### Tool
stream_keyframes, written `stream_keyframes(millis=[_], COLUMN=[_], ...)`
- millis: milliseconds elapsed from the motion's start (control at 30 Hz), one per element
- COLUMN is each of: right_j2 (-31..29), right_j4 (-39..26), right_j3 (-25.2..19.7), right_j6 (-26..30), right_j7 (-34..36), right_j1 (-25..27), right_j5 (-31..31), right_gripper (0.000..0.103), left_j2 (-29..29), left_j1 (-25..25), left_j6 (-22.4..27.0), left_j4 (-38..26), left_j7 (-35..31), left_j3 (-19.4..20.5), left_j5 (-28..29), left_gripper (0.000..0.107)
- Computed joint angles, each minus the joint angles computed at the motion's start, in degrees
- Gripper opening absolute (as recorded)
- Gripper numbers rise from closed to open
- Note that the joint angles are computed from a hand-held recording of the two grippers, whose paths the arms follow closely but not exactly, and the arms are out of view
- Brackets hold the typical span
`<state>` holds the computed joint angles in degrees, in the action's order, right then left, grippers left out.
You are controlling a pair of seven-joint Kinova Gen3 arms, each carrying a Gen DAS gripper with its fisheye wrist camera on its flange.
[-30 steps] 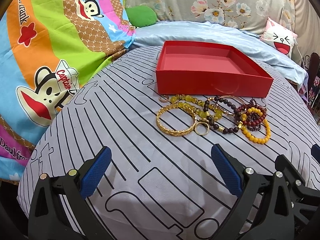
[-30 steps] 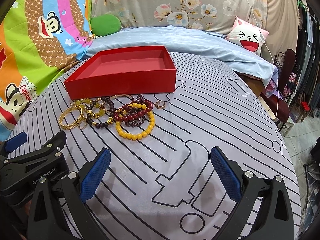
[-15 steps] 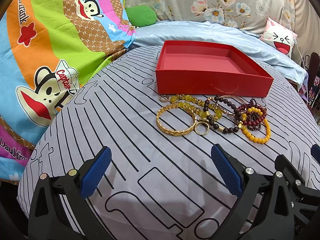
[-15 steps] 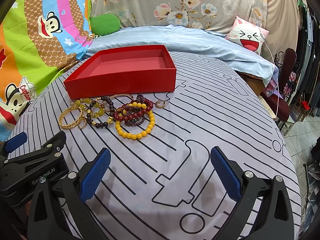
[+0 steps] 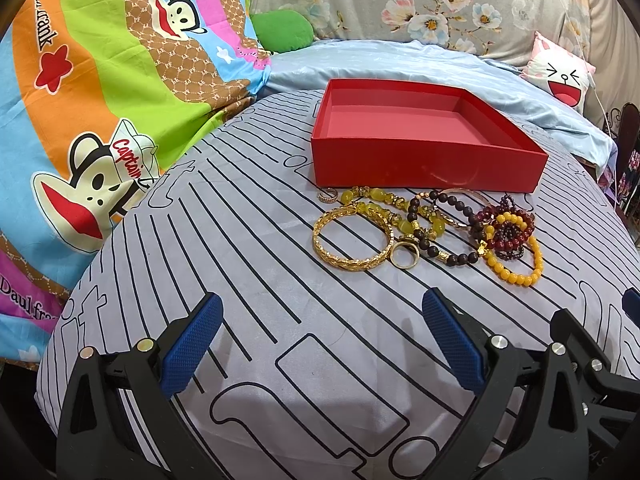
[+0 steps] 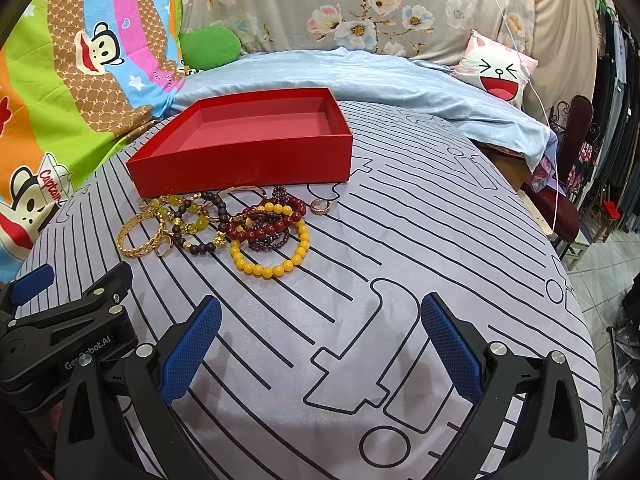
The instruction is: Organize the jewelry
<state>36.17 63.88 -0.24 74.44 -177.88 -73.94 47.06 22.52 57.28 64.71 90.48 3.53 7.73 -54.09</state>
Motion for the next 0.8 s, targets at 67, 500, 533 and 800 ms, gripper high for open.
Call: stream_keyframes(millis=[67, 500, 533, 800], right_j2=[-0.06, -0.52, -0.72, -1.94], right_j4=[0.08, 0.7, 0.85, 0.72], right_j3=[-0.02, -0.26, -0.3, -0.72], right_j6=[-0.13, -0.63, -0.76, -1.1], right_j7=[-0.03, 0.74, 0.73, 1.39], right_j1=[0.03, 0.23, 0.27, 1.01], right_j5=[0.02, 0.04, 0.05, 0.0], right_gripper=[0.096, 0.096, 0.096, 0.096], left_j2=[0.03, -1.19, -1.61, -3.38], left_j1=[0.0, -0.49, -0.82, -3.54], left_j6=[-0.05, -0.85, -0.97, 0.0], left_j4=[0.05, 1.54, 2.0, 2.11], left_j7=[0.06, 1.4, 1.67, 0.28], left_j3=[-0.02, -0.05, 0.04, 0.84], left_j5=[-0.08, 0.18, 0.48, 1.22], left_gripper=[0.095, 0.096, 0.096, 0.096])
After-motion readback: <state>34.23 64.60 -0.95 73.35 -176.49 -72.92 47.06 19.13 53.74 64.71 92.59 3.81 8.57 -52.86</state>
